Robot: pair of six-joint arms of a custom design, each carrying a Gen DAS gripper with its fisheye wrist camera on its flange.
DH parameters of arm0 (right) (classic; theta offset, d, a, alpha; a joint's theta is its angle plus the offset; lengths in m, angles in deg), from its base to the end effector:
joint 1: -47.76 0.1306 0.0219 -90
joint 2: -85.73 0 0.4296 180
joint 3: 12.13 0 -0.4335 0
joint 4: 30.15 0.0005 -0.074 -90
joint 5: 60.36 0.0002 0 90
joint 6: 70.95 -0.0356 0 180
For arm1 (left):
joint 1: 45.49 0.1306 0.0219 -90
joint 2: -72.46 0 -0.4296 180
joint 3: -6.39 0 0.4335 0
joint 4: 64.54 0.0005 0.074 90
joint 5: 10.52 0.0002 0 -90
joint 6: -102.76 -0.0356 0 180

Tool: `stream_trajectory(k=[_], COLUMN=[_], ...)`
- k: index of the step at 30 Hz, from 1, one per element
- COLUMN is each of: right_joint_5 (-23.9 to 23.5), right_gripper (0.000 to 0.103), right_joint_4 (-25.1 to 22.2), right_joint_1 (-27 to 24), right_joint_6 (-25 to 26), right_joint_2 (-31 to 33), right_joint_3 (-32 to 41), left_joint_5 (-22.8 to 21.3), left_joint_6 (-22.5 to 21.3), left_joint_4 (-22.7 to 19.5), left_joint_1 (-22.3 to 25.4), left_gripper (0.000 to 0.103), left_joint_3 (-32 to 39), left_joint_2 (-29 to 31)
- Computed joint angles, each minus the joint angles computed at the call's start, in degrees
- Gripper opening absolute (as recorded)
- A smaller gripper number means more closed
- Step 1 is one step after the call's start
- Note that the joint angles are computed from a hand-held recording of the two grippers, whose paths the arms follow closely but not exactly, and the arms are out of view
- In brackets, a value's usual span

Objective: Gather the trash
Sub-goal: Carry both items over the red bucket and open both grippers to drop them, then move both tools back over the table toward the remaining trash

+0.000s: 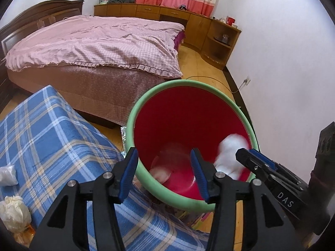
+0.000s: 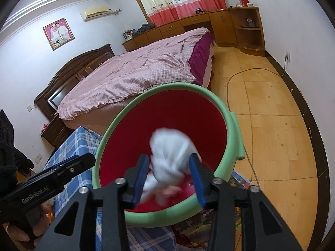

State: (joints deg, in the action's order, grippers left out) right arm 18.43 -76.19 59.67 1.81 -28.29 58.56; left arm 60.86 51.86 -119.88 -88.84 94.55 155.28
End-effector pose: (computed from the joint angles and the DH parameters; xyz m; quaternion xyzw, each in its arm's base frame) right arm 0.3516 0.0807 0.4865 0.0020 0.9077 0.1893 0.3745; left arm 0.3484 -0.3140 0.5145 -0.0209 0.9287 -0.1081 0.3540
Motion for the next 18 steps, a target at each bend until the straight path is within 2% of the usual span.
stream_trajectory(k=[2,5,18], right_joint_5=[0.02,-0.20,-0.19], right_gripper=[0.057,0.062,0.070], right_joint_4=[0.12,0.06,-1.51], right_joint_1=[-0.26,-0.60,3.24], right_joint_6=[0.22,0.31,0.01], right_joint_2=[-0.03,0.14,-2.15], right_joint_3=[0.10,0.40,1.06], left_joint_5=[-0.96,-2.15,-10.43], left_joint_6=[1.20,2.61,10.15], left_joint_4=[-0.55,-1.48,-7.57], left_joint_1=[-0.23,-0.31,-2.40], left_gripper=[0.052,0.052,0.052], left_joint_3=[-0.17,-0.43,-2.51], left_joint_2=[-0.73,-1.76,-9.33])
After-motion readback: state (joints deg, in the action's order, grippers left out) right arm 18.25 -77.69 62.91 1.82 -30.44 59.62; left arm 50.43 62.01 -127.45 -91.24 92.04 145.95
